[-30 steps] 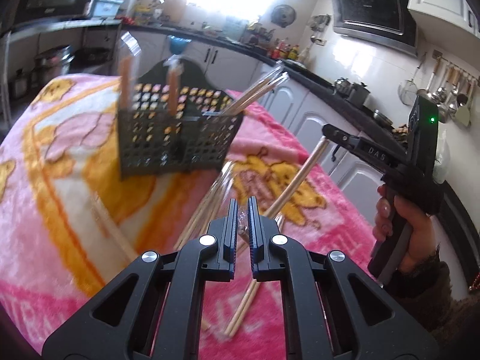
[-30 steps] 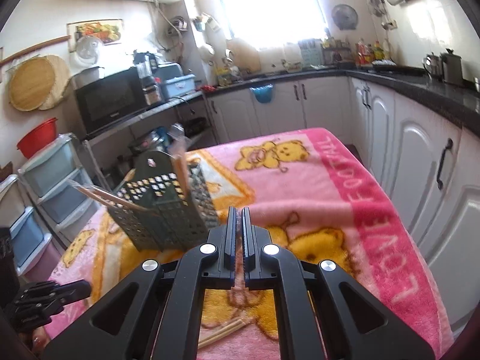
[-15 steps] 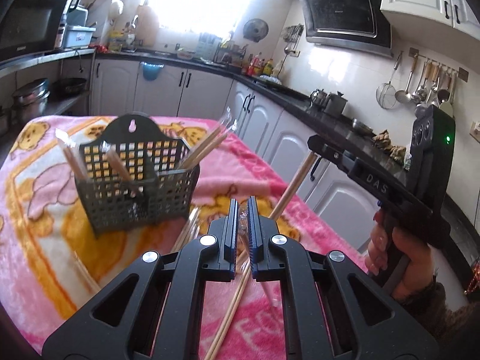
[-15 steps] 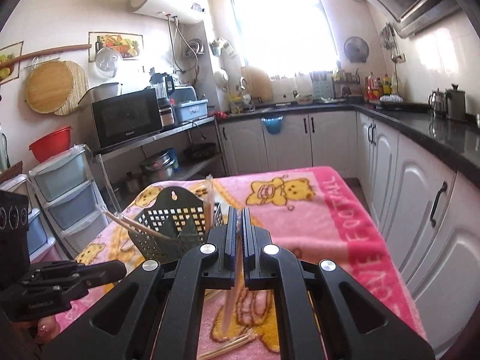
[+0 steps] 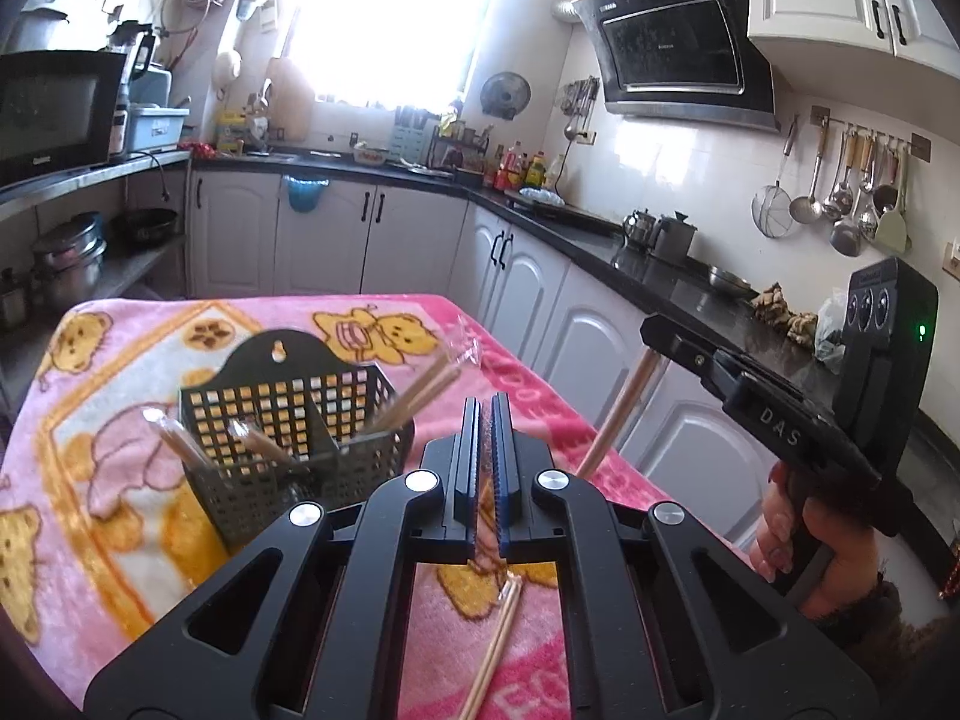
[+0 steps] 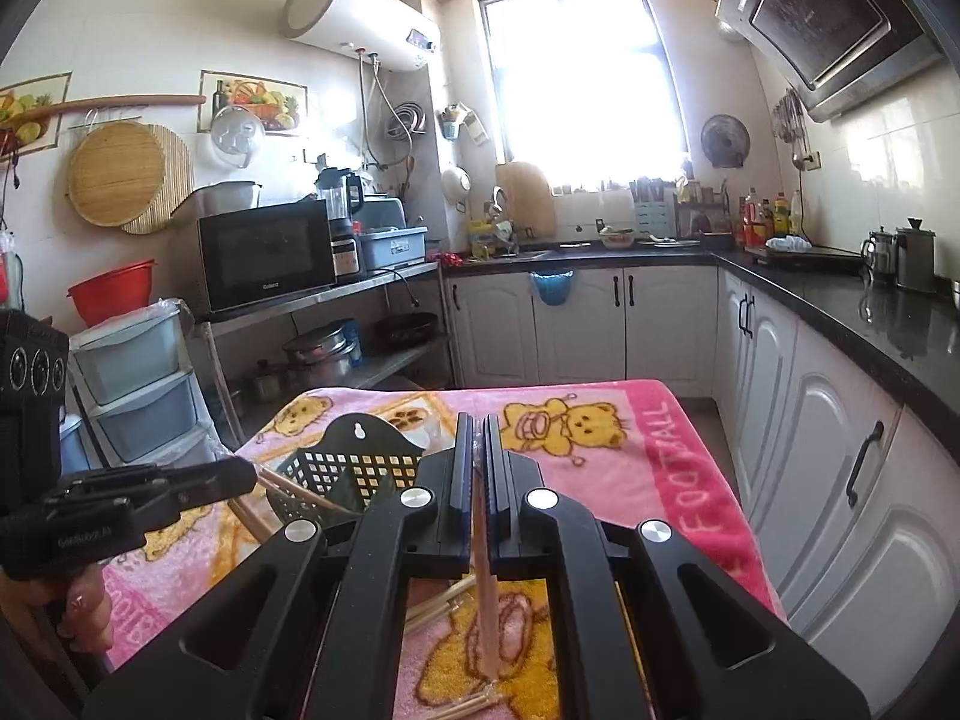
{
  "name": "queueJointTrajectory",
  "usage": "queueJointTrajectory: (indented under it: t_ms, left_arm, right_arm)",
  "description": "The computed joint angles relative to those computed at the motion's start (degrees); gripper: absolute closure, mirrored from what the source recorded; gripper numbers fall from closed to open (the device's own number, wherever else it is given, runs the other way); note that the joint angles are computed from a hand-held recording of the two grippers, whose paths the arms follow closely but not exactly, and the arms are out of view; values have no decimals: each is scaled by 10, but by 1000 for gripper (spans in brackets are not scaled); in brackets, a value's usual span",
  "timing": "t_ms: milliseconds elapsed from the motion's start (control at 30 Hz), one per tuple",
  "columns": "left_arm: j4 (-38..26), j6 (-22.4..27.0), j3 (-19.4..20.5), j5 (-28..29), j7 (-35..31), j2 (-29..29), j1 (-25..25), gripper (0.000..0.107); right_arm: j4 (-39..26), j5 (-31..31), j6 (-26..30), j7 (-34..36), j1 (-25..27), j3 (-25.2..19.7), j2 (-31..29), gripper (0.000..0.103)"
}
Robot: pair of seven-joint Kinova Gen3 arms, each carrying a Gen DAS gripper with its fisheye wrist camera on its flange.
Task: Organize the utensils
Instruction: 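Lift the left tool's chopstick over the basket while the right tool carries its own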
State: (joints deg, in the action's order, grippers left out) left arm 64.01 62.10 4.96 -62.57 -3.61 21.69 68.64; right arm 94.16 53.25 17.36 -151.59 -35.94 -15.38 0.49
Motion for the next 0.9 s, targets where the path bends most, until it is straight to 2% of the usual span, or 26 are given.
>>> queueJointTrajectory:
  t_ms: [200, 500, 900]
  left_arm:
    - [0, -9, 0, -9, 1, -13, -7, 106]
    - [-13, 7, 1, -48, -3, -19, -2, 106]
    - [-39, 39, -1, -98, -13, -29, -1, 106]
  right_arm:
    - [-14, -14, -6, 29, -3, 0, 1, 99]
    - [-38, -14, -6, 47, -19, -2, 8, 99]
    - [-79, -57, -24, 101, -48, 19, 27, 99]
